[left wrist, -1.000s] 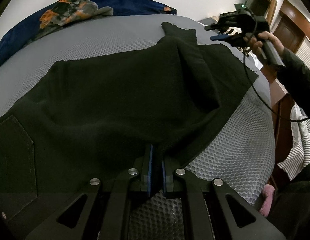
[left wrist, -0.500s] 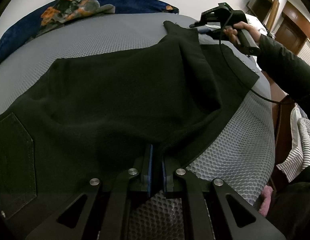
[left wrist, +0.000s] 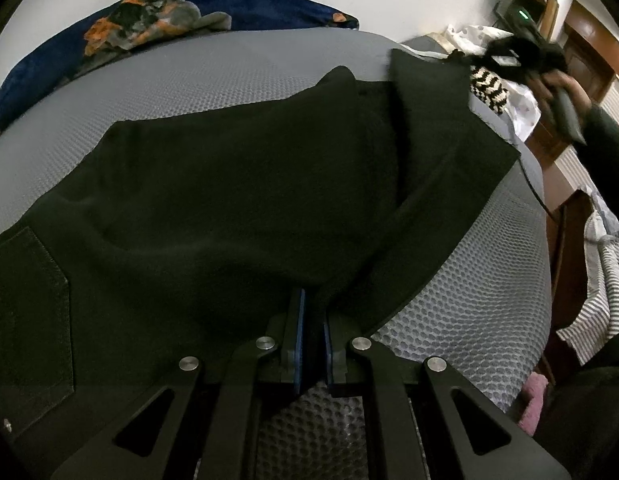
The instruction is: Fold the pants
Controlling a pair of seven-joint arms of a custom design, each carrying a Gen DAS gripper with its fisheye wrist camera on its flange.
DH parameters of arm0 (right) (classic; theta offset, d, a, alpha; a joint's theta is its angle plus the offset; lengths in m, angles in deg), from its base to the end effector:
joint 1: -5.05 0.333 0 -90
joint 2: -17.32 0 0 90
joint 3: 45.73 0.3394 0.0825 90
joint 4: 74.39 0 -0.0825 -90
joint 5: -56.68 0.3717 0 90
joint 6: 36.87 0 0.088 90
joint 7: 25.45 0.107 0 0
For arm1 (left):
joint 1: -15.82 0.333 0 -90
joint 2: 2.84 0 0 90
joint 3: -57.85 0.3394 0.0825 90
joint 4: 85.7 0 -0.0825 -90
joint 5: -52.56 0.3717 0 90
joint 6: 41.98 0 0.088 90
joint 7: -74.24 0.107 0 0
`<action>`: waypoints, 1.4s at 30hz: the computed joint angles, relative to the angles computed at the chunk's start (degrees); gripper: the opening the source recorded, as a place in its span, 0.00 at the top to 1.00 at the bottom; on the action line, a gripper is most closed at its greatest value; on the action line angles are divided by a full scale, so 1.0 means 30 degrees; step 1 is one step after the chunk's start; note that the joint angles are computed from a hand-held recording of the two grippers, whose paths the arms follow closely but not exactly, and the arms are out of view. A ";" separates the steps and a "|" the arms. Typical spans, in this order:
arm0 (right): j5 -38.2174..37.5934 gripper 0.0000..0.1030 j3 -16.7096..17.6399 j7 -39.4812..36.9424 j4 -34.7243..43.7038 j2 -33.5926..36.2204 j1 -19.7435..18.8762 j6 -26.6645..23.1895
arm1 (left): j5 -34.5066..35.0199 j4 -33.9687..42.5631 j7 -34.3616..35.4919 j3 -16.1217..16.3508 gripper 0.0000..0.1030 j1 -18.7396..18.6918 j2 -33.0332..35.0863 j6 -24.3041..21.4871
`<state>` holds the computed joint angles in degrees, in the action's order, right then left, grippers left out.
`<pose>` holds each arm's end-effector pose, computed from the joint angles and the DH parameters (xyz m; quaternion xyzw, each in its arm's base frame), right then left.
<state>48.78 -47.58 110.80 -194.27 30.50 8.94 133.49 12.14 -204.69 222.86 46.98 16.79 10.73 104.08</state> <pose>0.6192 0.0327 0.4189 -0.4250 0.8464 -0.1472 0.2852 0.5910 -0.0896 0.3691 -0.4342 0.8599 -0.2680 0.0134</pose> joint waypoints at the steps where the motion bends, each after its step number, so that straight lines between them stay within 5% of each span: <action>1: -0.0510 0.97 -0.0590 0.0819 -0.1225 -0.0802 0.0295 -0.0056 | -0.0004 -0.0091 0.0082 -0.0025 0.91 -0.0033 -0.0049 0.0137; 10: -0.1191 0.97 -0.1043 0.4332 -0.6493 -0.2970 0.0029 0.1959 | 0.0304 -0.0602 0.0262 -0.0056 0.89 -0.0339 -0.0342 0.1037; 17: -0.5290 0.98 -0.1676 0.7646 -0.6197 -0.3159 0.0277 0.1937 | 0.0790 -0.0974 0.0622 -0.0158 0.90 -0.0565 -0.0551 0.1721; 29: -0.7205 0.98 -0.1546 0.9646 -0.6127 -0.2900 0.0023 0.1228 | 0.1185 -0.1124 0.1377 -0.0075 0.88 -0.0771 -0.0684 0.1490; 35: -0.6836 0.98 -0.1281 0.9345 -0.6076 -0.2811 -0.0227 0.1170 | 0.0488 -0.0209 0.1077 0.0149 0.69 -0.0046 -0.0787 -0.0989; 37: -0.5765 0.99 -0.1020 0.8501 -0.6173 -0.2798 -0.0457 0.1318 | -0.0532 -0.0222 0.1630 0.0233 0.55 0.0305 -0.1118 -0.1386; 42: -0.4575 0.93 -0.0873 0.7660 -0.6031 -0.2894 -0.0398 0.0787 | -0.2201 0.0312 0.1394 0.0881 0.50 0.0924 -0.1126 -0.1265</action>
